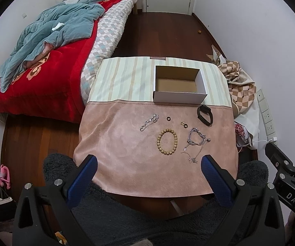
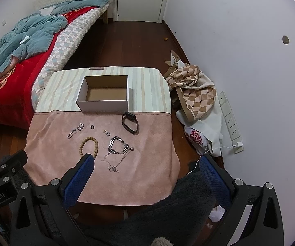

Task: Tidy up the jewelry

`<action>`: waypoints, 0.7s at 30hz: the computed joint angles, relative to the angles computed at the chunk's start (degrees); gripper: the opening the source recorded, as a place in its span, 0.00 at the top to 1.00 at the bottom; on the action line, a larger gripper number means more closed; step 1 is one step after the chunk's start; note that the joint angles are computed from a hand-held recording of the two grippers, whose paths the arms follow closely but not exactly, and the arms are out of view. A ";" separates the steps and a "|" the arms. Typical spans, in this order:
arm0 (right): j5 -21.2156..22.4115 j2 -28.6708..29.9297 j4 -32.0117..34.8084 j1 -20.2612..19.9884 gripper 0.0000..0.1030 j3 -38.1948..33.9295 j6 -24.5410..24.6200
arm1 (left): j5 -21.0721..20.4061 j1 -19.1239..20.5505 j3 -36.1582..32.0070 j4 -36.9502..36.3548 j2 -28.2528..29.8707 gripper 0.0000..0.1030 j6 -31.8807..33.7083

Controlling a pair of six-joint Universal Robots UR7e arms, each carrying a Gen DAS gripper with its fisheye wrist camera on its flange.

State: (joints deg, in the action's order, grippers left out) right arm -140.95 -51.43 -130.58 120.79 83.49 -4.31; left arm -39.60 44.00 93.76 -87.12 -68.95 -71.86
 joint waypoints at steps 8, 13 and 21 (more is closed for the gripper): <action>-0.03 0.05 -0.03 0.01 0.00 -0.11 -0.08 | -0.12 -0.05 -0.27 0.30 -0.03 0.00 -0.07; 0.03 0.05 0.32 -0.01 0.00 -0.24 0.09 | -0.17 -0.04 -0.33 0.35 -0.06 0.00 -0.02; -0.04 0.10 -0.14 -0.10 0.00 -0.26 -0.08 | 0.11 0.03 -0.38 -0.22 0.07 0.00 0.57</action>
